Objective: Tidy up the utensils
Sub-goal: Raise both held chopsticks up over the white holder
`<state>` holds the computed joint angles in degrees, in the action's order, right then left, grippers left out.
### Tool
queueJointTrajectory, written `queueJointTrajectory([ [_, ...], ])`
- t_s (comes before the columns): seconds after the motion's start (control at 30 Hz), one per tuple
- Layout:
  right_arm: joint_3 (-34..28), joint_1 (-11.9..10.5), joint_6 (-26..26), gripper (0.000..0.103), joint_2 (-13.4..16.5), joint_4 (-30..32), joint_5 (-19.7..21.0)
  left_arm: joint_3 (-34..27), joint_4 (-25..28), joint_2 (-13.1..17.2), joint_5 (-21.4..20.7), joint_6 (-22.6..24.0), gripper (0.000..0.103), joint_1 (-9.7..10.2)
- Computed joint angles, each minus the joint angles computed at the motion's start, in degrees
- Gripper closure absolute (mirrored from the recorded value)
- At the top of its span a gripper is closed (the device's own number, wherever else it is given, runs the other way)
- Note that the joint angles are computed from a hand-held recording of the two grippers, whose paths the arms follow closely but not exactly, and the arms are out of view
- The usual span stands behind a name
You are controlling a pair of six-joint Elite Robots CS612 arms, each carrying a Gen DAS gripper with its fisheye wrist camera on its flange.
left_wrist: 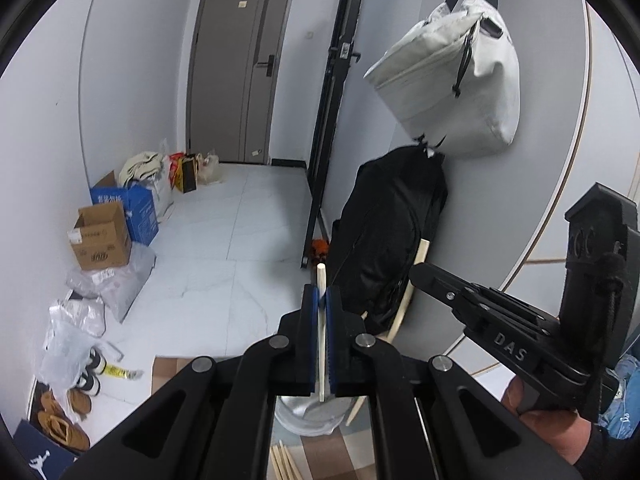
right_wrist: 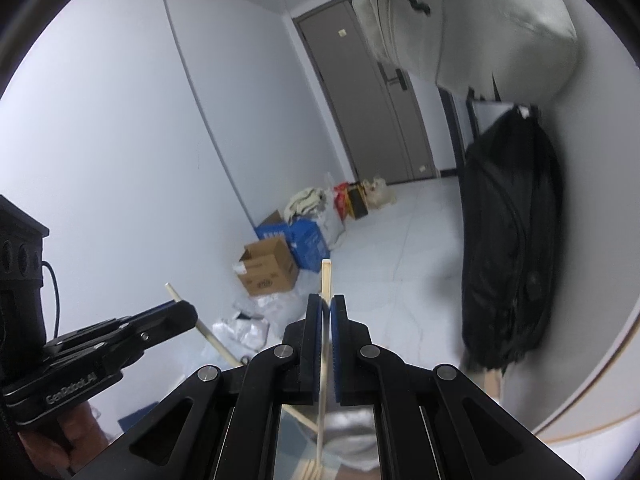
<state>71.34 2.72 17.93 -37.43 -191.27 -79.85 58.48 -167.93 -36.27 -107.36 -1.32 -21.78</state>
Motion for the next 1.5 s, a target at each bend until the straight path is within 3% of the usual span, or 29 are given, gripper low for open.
queueJointTrajectory([
  [0.3,-6.55,0.06,-2.62,0.100,2.03,0.75,-2.19,-5.02,1.88,2.09,0.03,1.57,0.103,0.01],
  [0.63,-13.43,0.24,-3.24,0.100,6.55,1.61,-4.54,-9.83,5.45,5.15,-0.08,2.98,0.103,0.15],
  [1.1,-15.86,0.28,-3.97,0.100,9.04,3.23,-4.32,-12.45,7.77,7.37,-1.32,5.13,0.103,0.07],
  [1.5,-13.75,0.10,-7.17,0.100,9.05,4.39,-1.83,-12.44,9.78,7.86,-3.90,7.35,0.103,0.40],
])
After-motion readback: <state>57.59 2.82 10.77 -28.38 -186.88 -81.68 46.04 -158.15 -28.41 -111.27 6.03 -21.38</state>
